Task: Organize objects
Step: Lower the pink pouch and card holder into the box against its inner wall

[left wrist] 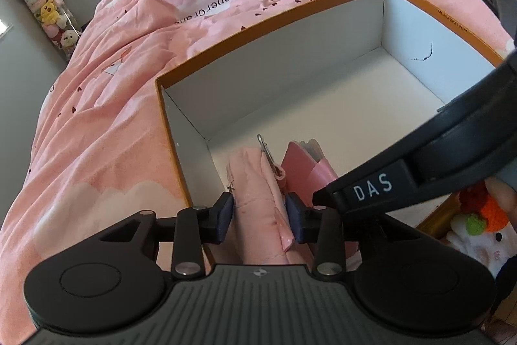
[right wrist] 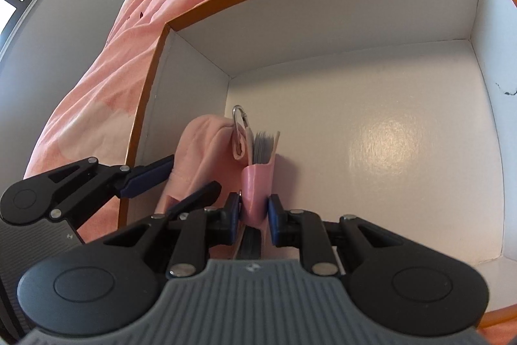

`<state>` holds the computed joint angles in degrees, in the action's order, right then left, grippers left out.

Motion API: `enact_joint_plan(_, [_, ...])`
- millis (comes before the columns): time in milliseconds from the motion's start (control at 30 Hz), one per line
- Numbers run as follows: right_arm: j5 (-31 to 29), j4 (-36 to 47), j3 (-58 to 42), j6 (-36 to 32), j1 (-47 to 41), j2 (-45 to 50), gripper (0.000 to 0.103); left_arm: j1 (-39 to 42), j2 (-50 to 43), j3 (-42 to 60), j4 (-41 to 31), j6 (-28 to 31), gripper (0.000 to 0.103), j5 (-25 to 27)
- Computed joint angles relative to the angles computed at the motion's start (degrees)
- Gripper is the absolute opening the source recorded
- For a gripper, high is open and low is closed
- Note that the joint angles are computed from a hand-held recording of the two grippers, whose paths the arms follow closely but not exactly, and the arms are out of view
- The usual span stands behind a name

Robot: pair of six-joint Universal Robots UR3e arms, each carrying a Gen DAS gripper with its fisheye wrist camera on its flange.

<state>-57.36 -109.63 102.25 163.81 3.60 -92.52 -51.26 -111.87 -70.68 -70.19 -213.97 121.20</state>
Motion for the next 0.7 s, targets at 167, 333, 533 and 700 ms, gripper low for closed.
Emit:
enact_joint_plan(167, [-0.68,0.28,-1.32,0.58,0.76,0.79,0.02,-0.68,5.31,-6.22,5.29,-0.49,0.053,-0.6])
enact_joint_plan(333, [-1.93,2.28,-3.5,-2.01,2.37,1.37,0.02,-1.18,11.21,-12.35,10.23,-4.4,0.053,-1.34])
enact_joint_plan(533, [-4.68,0.51,-5.04,-0.5,5.53,2.16,0.02,-1.63,16.47,-18.3,12.42,-12.01,0.057,1.34])
enact_joint_plan(700, [-5.69,0.02,-6.35,0.2,7.92,2.89,0.021,3.19,22.99,-28.15,19.06,-15.99,0.054,-6.06])
